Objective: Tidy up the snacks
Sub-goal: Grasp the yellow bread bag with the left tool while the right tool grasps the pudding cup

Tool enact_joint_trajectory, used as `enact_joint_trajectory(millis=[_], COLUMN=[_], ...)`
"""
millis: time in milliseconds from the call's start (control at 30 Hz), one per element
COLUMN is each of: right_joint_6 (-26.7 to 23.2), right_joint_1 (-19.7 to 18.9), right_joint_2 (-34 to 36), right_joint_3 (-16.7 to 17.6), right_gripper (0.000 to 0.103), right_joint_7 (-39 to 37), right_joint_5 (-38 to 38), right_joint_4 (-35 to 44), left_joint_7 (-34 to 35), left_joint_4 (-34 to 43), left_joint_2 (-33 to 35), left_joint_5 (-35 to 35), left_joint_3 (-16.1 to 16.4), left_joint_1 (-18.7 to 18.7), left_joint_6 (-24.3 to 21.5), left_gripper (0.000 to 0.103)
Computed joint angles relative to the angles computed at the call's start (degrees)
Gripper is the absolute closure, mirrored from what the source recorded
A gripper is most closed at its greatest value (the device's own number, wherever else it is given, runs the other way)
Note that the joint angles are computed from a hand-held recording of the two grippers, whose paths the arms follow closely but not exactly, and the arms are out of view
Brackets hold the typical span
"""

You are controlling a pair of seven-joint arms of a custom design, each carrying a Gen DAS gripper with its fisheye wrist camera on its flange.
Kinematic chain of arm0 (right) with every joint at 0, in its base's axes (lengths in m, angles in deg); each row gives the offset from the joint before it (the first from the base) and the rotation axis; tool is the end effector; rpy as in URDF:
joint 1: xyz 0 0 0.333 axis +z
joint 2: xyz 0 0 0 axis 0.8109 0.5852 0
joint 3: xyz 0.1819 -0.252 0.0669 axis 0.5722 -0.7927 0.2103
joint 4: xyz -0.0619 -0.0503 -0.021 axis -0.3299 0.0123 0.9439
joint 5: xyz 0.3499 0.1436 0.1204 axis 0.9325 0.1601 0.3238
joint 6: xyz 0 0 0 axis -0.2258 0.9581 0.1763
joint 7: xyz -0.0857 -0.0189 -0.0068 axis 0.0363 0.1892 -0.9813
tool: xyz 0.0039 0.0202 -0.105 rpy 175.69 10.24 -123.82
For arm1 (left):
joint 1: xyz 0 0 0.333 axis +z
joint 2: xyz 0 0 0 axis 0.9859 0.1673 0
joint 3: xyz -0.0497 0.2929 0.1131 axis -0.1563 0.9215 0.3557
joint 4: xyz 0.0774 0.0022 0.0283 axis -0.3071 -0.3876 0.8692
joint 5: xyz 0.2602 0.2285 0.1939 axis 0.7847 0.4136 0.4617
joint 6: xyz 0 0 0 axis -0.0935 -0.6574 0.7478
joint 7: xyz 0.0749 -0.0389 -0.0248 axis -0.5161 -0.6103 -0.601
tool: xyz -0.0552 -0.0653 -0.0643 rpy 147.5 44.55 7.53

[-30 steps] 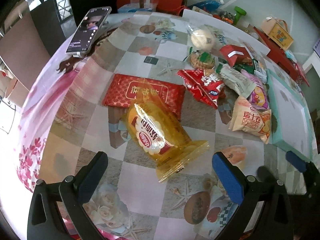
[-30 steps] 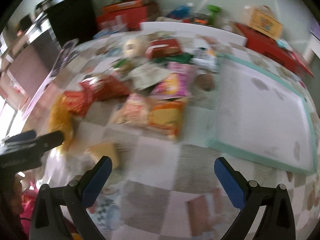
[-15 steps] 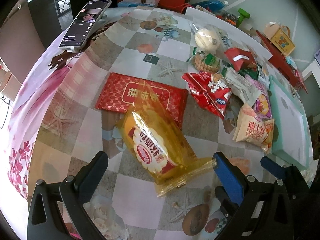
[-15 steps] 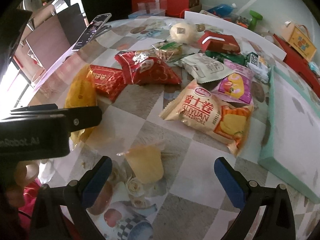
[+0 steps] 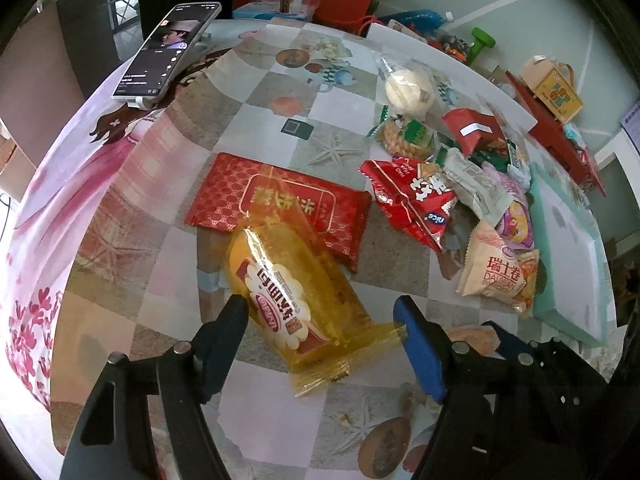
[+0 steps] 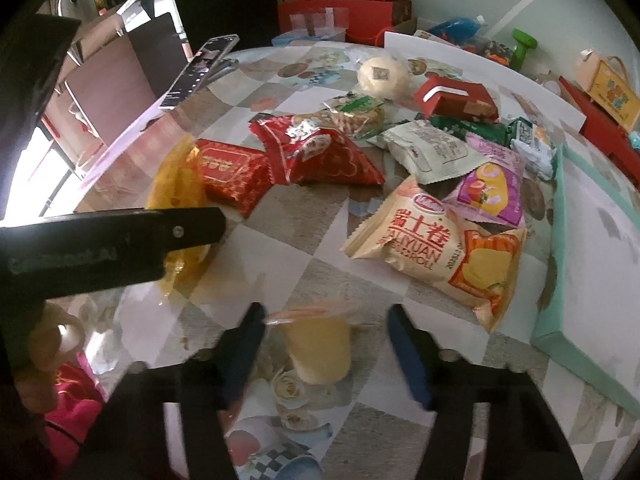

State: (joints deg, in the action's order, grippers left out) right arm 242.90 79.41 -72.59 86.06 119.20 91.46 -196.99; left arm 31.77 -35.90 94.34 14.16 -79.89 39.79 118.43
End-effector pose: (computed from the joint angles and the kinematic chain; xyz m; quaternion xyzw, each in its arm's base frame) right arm 0.4507 0.3096 0.3380 -0.8635 0.4430 -0.0716 0.2301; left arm 0.4320 -0.5284 0.3451 -0.8202 0.5284 -0.1964 0.0979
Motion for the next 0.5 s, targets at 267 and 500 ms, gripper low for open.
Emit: enact_joint_trajectory(millis=[267, 500], right_joint_6=[-0.9, -0.6], right_joint_1=[-0.8, -1.3], right_joint_2=[0.2, 0.1], right_joint_3=[0.4, 0.8], right_gripper=[0.063, 0.063], right_joint_7=[-1.8, -4.8], right_joint_5=[4.1, 7.9], right_joint_4=[0.3, 0.2], left_joint_7=[-2.5, -4.6], left_joint_4=[-1.5, -3.2], left_joint_2=[-0.8, -2.0], left_joint_5=[1.9, 2.9], left_joint_3=[0.5, 0.4], left_joint_1=[-0.1, 0.3], left_joint_6=[1.2, 2.9], left_gripper=[0.042, 0.055])
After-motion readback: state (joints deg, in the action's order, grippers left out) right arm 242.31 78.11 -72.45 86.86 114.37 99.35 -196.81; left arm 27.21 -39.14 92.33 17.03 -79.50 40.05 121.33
